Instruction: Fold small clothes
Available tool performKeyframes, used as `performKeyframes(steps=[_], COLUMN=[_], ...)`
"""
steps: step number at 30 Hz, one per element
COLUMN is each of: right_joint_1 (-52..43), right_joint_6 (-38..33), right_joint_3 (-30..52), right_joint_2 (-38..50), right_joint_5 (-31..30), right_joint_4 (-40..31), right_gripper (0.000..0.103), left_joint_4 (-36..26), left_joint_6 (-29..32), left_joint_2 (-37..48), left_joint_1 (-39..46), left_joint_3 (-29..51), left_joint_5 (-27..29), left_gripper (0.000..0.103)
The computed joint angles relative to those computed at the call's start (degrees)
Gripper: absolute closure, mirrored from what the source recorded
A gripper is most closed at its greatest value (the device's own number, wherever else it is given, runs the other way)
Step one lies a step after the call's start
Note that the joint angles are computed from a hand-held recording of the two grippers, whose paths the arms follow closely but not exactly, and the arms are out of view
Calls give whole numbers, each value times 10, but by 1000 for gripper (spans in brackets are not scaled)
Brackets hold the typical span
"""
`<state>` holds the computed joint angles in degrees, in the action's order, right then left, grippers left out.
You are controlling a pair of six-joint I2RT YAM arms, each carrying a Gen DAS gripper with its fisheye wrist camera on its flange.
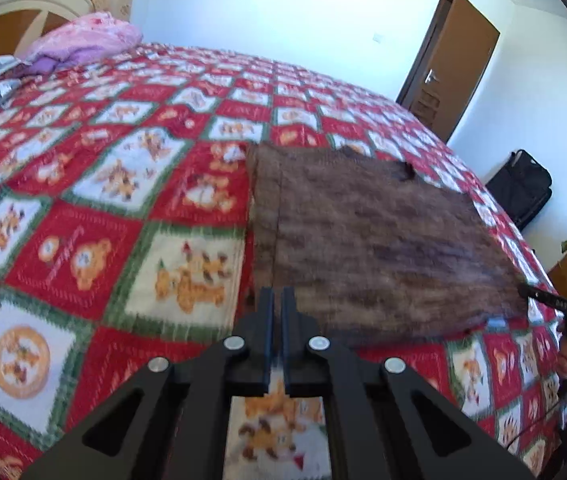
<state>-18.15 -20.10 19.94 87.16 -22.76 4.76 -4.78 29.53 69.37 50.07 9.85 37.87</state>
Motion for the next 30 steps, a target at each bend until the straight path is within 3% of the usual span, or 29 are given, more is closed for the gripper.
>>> performKeyframes(steps=[4,6,7,8,9,10,13,14,16,18,19,20,21,23,30], right_joint_1=[-8,-19,-21,-19,-17,-13,-8,-12,-13,5,9,14,18,29,3], right_joint_6=[9,21,28,33,36,38,42,42,41,46,45,46,46,45,4], right_joint_3=[11,20,19,17,15,11,11,11,8,-2,-3,-4,-2,1,-18], right_joint_2=[59,75,77,76,76,75,78,80,79,71,71,71,74,78,7], right_joint_5=[-5,-26,-28,-28,-25,-19,-19,-31,-38,-3,3,6,8,21,-9], right_joint_4=[34,28,32,37,42,49,52,53,59,82,87,93,93,95,41], right_gripper=[96,96,96,96,95,88,33,33,33,33,36,50,58,92,97], left_joint_4=[44,23,21,26,37,55,96,109,141,157,160,160,157,164,33], left_joint_6=[-26,-46,-52,-62,-78,-96,-129,-135,-157,-174,-176,-176,-175,-177,-77], left_joint_2=[28,55,58,53,43,31,41,56,95,134,144,149,154,139,61], left_joint_1=[-11,3,6,5,-2,-11,-60,-69,-97,-121,-129,-137,-142,-148,-65], left_joint_3=[-7,21,26,26,23,16,17,21,33,50,54,56,59,50,45], left_joint_5=[-28,-6,-2,-6,-14,-20,-48,-52,-64,-73,-73,-76,-74,-80,-7], left_gripper=[99,92,78,54,44,35,35,35,37,46,61,74,79,93,96])
